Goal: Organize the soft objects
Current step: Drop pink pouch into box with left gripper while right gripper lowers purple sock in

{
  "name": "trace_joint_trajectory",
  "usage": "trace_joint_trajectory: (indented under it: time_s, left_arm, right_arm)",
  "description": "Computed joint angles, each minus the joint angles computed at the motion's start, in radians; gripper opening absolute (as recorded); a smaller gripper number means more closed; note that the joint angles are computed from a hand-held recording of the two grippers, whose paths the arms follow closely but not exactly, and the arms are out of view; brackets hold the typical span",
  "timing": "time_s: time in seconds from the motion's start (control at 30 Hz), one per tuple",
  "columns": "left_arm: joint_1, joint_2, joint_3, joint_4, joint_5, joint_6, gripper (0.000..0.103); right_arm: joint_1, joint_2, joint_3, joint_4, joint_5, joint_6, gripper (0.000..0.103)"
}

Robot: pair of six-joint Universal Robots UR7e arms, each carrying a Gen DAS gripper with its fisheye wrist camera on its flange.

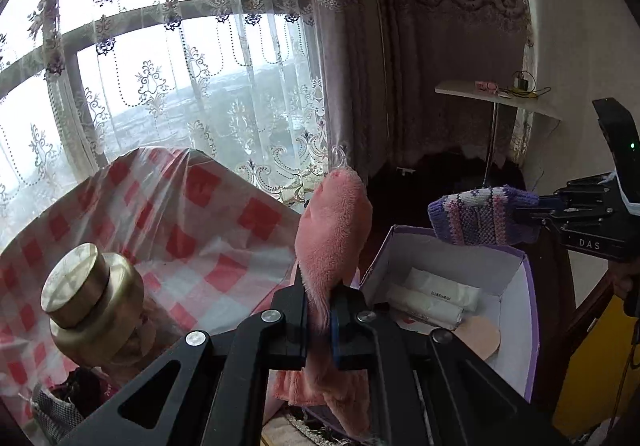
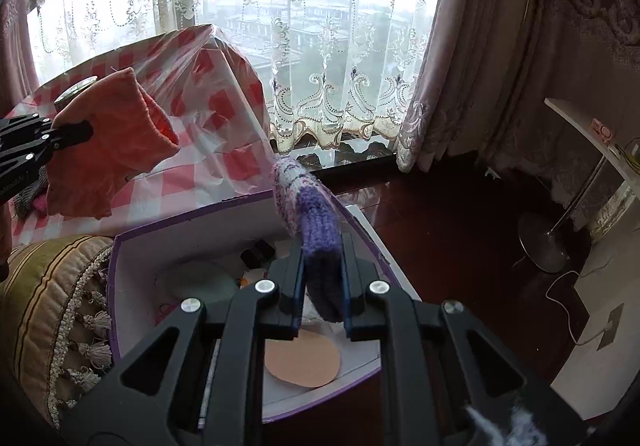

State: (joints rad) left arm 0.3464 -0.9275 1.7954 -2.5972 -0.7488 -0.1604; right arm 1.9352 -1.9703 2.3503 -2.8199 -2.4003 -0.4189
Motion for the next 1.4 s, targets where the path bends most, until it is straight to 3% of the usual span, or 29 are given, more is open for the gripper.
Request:
trace_joint_trajectory:
  time_s: [0.13, 0.2, 0.23, 0.33, 0.37, 0.47, 0.5, 0.57, 0.8, 1.1, 1.3, 1.4]
  left_arm:
    - [0.026, 0.05, -0.064, 0.209, -0.113, -0.008, 0.01]
    - [0.06, 0.077, -0.115, 0.373, -0.278, -0.036, 0.012]
    - [0.07, 0.09, -0.13, 0.429, -0.325, -0.049, 0.012]
    - [0.087, 0.094, -0.143, 0.48, -0.373, -0.088, 0.014]
    - [0.091, 0.083, -0.136, 0.465, -0.376, -0.106, 0.023]
    - [0.105, 0.042, -0.109, 0.413, -0.371, -0.179, 0.081]
    - [0.113, 0.028, -0.099, 0.397, -0.395, -0.195, 0.084]
    - [0.13, 0.011, -0.096, 0.388, -0.456, -0.211, 0.084]
    - [0.124, -0.055, -0.023, 0.288, -0.425, -0.285, 0.084]
    - [0.121, -0.15, 0.097, 0.168, -0.412, -0.414, 0.084]
    - [0.122, -0.165, 0.12, 0.139, -0.408, -0.448, 0.084]
    - [0.12, -0.166, 0.125, 0.132, -0.405, -0.448, 0.084]
  right_arm:
    - [-0.025, -0.011, 0.006, -0.003, 0.018, -0.003, 0.018]
    - [-0.034, -0.013, 0.008, 0.001, 0.021, -0.002, 0.018]
    - [-0.038, -0.015, 0.008, 0.007, 0.022, 0.0, 0.018]
    - [-0.046, -0.026, 0.011, 0.025, 0.028, 0.001, 0.018]
    - [-0.05, -0.032, 0.011, 0.038, 0.032, 0.004, 0.018]
    - [-0.061, -0.041, 0.015, 0.064, 0.037, 0.009, 0.018]
    - [-0.062, -0.045, 0.017, 0.073, 0.037, 0.013, 0.018]
    - [-0.065, -0.046, 0.018, 0.086, 0.042, 0.021, 0.018]
    - [-0.037, -0.045, 0.01, 0.143, 0.049, 0.023, 0.018]
    - [-0.045, -0.087, -0.008, 0.384, 0.152, 0.084, 0.018]
    - [-0.004, -0.029, 0.032, 0.376, -0.002, 0.09, 0.018]
    - [-0.009, -0.012, 0.042, 0.38, -0.018, 0.073, 0.018]
